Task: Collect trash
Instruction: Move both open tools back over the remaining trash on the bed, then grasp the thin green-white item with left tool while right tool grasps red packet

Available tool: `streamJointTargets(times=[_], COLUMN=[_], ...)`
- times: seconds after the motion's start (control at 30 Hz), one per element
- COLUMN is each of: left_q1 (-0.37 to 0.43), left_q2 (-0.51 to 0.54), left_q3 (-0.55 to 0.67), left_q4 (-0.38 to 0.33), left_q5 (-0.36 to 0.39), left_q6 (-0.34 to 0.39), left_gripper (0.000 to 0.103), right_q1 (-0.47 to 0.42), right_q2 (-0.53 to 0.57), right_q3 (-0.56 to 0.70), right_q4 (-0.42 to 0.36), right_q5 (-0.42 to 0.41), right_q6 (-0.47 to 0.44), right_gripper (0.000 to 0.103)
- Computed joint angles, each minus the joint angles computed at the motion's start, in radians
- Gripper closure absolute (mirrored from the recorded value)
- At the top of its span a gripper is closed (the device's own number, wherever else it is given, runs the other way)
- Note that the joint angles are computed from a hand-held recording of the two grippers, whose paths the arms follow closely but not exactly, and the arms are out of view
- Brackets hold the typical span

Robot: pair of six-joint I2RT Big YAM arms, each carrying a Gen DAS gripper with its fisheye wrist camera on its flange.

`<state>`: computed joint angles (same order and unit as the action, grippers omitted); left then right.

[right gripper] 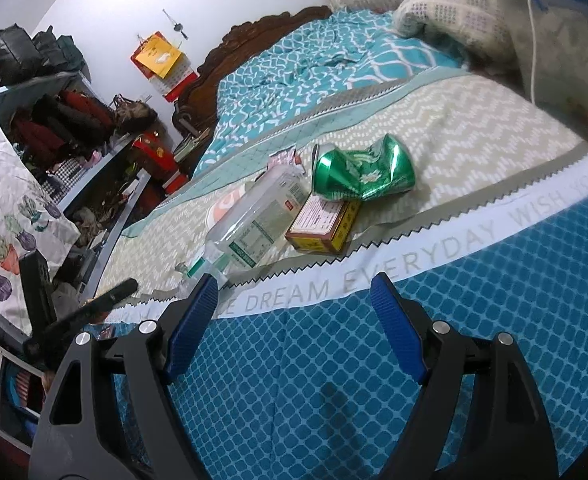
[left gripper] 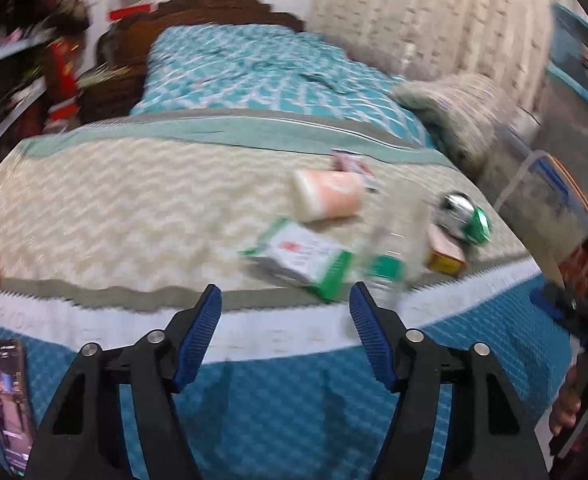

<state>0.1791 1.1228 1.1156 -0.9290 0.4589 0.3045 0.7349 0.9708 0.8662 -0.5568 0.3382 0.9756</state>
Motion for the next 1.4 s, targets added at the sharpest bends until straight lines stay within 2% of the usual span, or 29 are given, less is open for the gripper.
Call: streamJointTargets(times=[0.07, 0.17, 0.23, 0.33, 0.4, 0.53, 0.57, 0.63, 0.67, 0.73, 0.8, 0.87, 0.97, 1.03, 1.07, 1.13, 1.17, 1.2, 1.3, 1.37, 1.4], left_q1=[0.022, 0.002, -0.012, -0.028, -0.047, -0.082, -0.086, -0.096, -0.098, -0.097, -0.085, -0.053, 0.007, 0.046, 0.067, 0.09, 0.098, 0.103, 0.115, 0.118, 0.119], left_q2=[0.03, 0.083, 0.129, 0.2, 0.239, 0.296, 0.306, 0.323, 0.329, 0.311, 0.293, 0.286, 0.263, 0.252, 0.247, 0.241, 0.239, 0.241, 0.244, 0.247, 0.248], left_q3=[0.026, 0.063, 0.095, 0.137, 0.154, 0.174, 0.179, 0.185, 0.188, 0.171, 0.163, 0.17, 0.174, 0.179, 0.18, 0.18, 0.18, 0.182, 0.181, 0.179, 0.178], left_q4=[-0.011, -0.027, -0.063, -0.118, -0.149, -0.148, -0.147, -0.131, -0.133, -0.102, -0.087, -0.095, -0.097, -0.099, -0.102, -0.106, -0.108, -0.112, -0.119, -0.122, -0.121], left_q5=[0.014, -0.005, -0.004, 0.04, 0.048, 0.046, 0.044, 0.038, 0.052, 0.046, 0.045, 0.078, 0.118, 0.139, 0.15, 0.159, 0.161, 0.163, 0.171, 0.177, 0.179], left_q6=[0.016, 0.031, 0.018, -0.022, -0.053, -0.122, -0.133, -0.165, -0.17, -0.176, -0.171, -0.163, -0.146, -0.14, -0.138, -0.138, -0.138, -0.136, -0.13, -0.13, -0.129], left_gripper=[0.041, 0.041, 0.041, 0.042, 0.05, 0.061, 0.072, 0.099, 0.102, 0.103, 0.103, 0.103, 0.103, 0.103, 0.103, 0.103, 0.103, 0.103, 0.103, 0.103, 0.103], right_q1=[-0.007, -0.02, -0.025, -0.027, -0.031, -0.048, -0.052, -0.064, -0.072, -0.088, -0.127, -0.164, -0.245, -0.29, -0.315, -0.355, -0.38, -0.391, -0.413, -0.413, -0.411], right_q2=[0.007, 0.016, 0.016, 0.011, 0.007, 0.01, 0.011, 0.015, 0.02, 0.028, 0.051, 0.08, 0.189, 0.307, 0.382, 0.531, 0.638, 0.699, 0.908, 1.018, 1.045], right_q3=[-0.002, 0.004, 0.008, 0.008, 0.006, 0.002, 0.002, 0.007, 0.016, 0.033, 0.075, 0.12, 0.256, 0.391, 0.473, 0.641, 0.755, 0.826, 1.076, 1.21, 1.239], right_q4=[0.009, 0.017, 0.017, 0.015, 0.007, -0.001, 0.0, -0.002, -0.007, -0.012, -0.014, -0.015, -0.034, -0.096, -0.144, -0.258, -0.334, -0.386, -0.582, -0.694, -0.721], right_q5=[-0.016, -0.033, -0.032, -0.022, -0.018, -0.034, -0.038, -0.048, -0.049, -0.054, -0.07, -0.096, -0.199, -0.265, -0.327, -0.423, -0.502, -0.533, -0.583, -0.556, -0.546], right_q6=[-0.001, -0.015, -0.026, -0.029, -0.029, -0.023, -0.022, -0.032, -0.047, -0.077, -0.143, -0.204, -0.338, -0.424, -0.464, -0.489, -0.497, -0.502, -0.512, -0.543, -0.549], right_gripper=[0.024, 0.025, 0.025, 0.025, 0.025, 0.025, 0.025, 0.025, 0.025, 0.025, 0.025, 0.026, 0.026, 0.025, 0.025, 0.025, 0.025, 0.025, 0.025, 0.025, 0.025])
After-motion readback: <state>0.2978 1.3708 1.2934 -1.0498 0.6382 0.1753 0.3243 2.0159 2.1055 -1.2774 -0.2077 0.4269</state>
